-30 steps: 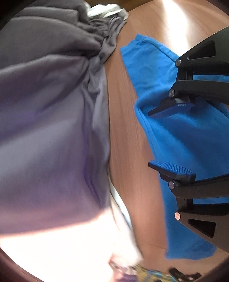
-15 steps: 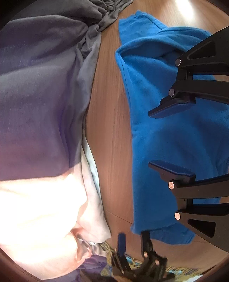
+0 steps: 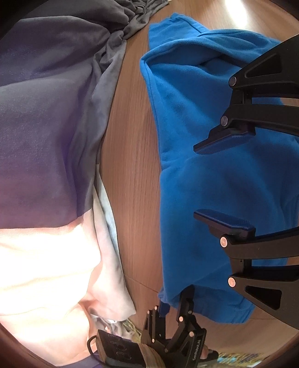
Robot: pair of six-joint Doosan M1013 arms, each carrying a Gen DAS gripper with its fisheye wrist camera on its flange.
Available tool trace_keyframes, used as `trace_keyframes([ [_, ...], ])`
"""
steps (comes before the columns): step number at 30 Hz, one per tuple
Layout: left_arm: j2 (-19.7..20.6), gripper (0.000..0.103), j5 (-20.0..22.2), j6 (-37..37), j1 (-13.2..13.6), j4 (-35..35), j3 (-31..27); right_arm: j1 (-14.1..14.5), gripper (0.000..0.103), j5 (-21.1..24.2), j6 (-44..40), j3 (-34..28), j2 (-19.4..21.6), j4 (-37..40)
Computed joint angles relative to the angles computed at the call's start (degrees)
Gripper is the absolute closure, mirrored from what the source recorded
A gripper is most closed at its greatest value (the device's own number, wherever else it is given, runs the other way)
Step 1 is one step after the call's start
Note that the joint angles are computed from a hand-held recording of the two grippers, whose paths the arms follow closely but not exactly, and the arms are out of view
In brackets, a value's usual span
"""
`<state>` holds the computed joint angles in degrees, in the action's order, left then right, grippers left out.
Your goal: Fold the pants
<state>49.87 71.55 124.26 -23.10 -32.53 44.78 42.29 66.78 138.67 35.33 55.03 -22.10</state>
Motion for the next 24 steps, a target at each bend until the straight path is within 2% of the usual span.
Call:
trace_keyframes([
  [6, -2.4, 0.071, 1.8, -9.4, -0.8, 4.5, 1.1, -0.1, 0.052, -3.8, 2.3, 3.5, -1.9, -1.4],
  [10, -2.4, 0.071, 6.1, -16.7, -1.4, 7.6, -0.3, -0.5, 0.052, -5.1, 3.5, 4.9, -2.4, -2.2],
  [12, -1.2, 0.071, 9.3, -21.6, -1.3, 8.0, -2.1, -0.8, 0.052, -5.8, 3.6, 4.9, -2.1, -2.7],
  [14, -0.1, 0.07, 10.9, -25.8, -1.1, 8.9, -3.3, -1.2, 0.052, -6.1, 3.2, 4.6, -1.8, -2.5],
  [19, 3.1, 0.067, 15.0, -32.4, -1.0, 11.7, -6.7, -1.8, 0.052, -1.2, 1.5, -0.3, 1.6, -4.2],
  [22, 3.9, 0.061, 15.9, -33.8, -1.0, 12.3, -7.3, -2.2, 0.052, 1.3, 1.0, -2.3, 2.8, -3.8],
  [24, 4.1, 0.054, 16.2, -34.1, -1.2, 13.6, -7.6, -2.4, 0.052, 2.8, 0.6, -3.4, 3.5, -3.8],
])
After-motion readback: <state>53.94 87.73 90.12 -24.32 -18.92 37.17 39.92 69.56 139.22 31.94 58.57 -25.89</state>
